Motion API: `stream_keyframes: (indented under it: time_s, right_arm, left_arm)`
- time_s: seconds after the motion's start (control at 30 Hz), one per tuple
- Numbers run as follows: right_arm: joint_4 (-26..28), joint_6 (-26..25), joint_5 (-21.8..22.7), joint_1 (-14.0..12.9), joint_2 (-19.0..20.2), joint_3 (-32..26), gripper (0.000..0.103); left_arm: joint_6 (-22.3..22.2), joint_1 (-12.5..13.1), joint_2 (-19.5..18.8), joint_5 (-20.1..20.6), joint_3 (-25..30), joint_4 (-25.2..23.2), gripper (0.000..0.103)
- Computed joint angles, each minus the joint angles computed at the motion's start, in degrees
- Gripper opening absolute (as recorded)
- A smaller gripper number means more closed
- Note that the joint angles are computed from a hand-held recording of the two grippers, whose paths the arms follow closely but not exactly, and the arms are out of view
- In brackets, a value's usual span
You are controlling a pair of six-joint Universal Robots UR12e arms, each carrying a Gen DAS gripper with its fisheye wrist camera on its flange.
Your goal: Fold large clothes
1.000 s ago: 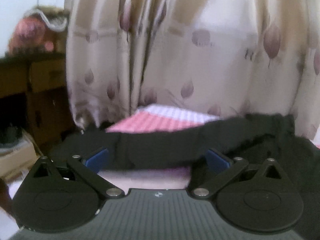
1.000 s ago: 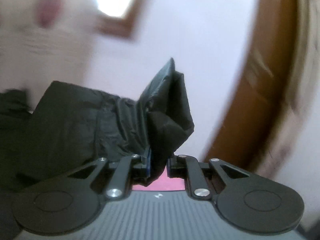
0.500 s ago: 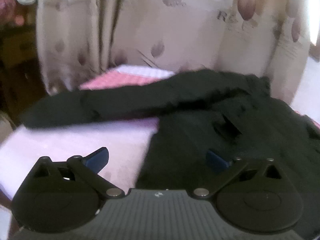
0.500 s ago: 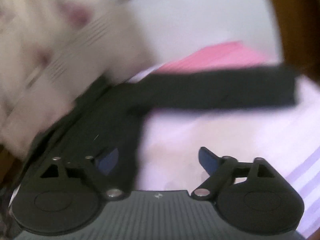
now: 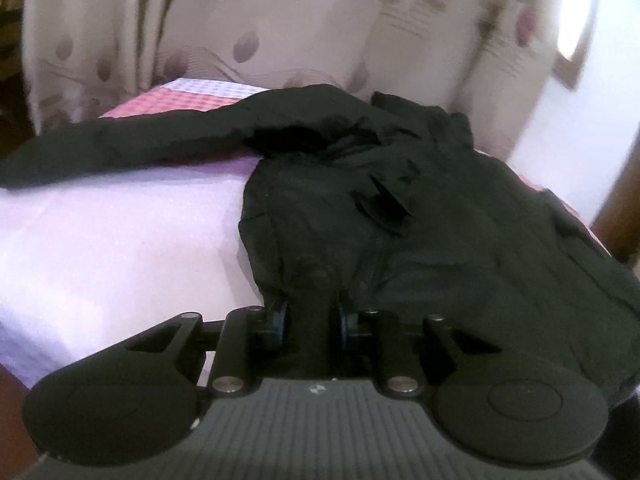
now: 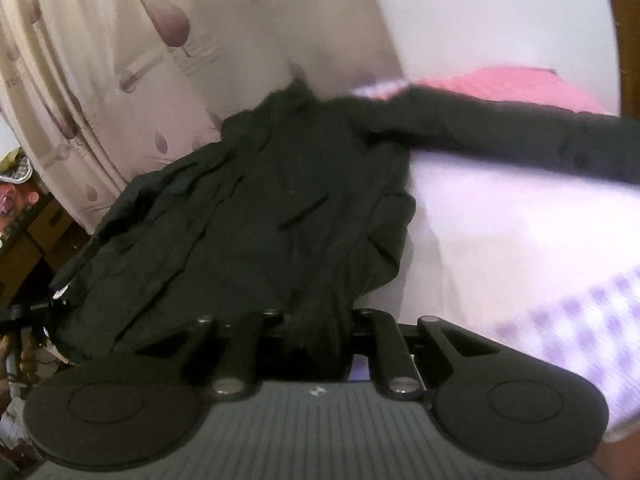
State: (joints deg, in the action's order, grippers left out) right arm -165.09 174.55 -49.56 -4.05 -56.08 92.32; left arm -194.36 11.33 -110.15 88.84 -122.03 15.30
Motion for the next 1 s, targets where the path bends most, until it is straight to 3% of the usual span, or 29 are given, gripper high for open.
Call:
stream_keyframes:
  time_s: [0.17, 0.27, 0.33, 0.43, 0.47, 0.5, 0.53, 0.67, 0.73, 0.8, 0.93, 1.0]
  right_arm:
    - [6.1, -1.4, -2.4, -0.3, -0.5, 1.7, 0.013]
    - [6.4, 1.4, -0.8, -1.0, -0.1, 1.2, 0.017]
    - [9.1, 2.2, 1.5, -1.2, 0.5, 0.0, 0.02]
    - [8.0, 7.2, 2.7, -1.7, 1.0, -0.7, 0.058]
    - [5.4, 9.7, 2.7, -1.6, 1.2, -0.5, 0.078]
    - [1.5, 12.3, 2.7, -2.0, 1.2, 0.3, 0.081]
    - [-2.7, 15.2, 2.7, -2.3, 1.3, 0.8, 0.081]
    - [-10.1, 21.3, 2.7, -2.6, 2.4, 0.0, 0.081]
    - [-10.5, 21.5, 3.2, -2.2, 3.1, -1.3, 0.081]
    - [-10.9, 21.5, 3.5, -1.5, 3.7, -2.2, 0.081]
    - [-9.2, 20.4, 5.4, -0.9, 4.4, -3.3, 0.081]
    - [-7.9, 19.0, 5.6, -0.9, 4.5, -3.5, 0.081]
  left_arm:
    - [-0.8, 0.8, 2.0, -3.7, -2.5, 0.0, 0.025]
    - [0.9, 1.3, 3.9, -4.7, -3.5, -1.2, 0.026]
    - [1.4, 1.9, 5.0, -5.0, -3.7, 0.4, 0.031]
    - [-0.3, 2.2, 5.5, -3.8, -3.4, 6.2, 0.067]
    - [-1.0, 1.6, 5.1, -1.8, -2.8, 9.2, 0.08]
    - [-0.9, 0.9, 4.6, 0.2, -1.9, 11.3, 0.09]
    - [-0.4, 0.3, 4.1, 1.8, -0.7, 12.7, 0.093]
    - [2.0, -0.5, -0.5, -0.3, 7.6, 14.6, 0.09]
    - [1.6, -0.6, -3.7, -4.1, 12.9, 13.2, 0.077]
    - [1.2, -0.8, -7.4, -9.2, 19.1, 9.3, 0.071]
    - [1.2, -2.1, -15.1, -9.8, 30.5, 0.6, 0.06]
    - [-1.4, -2.0, -17.8, -8.6, 35.0, -7.0, 0.041]
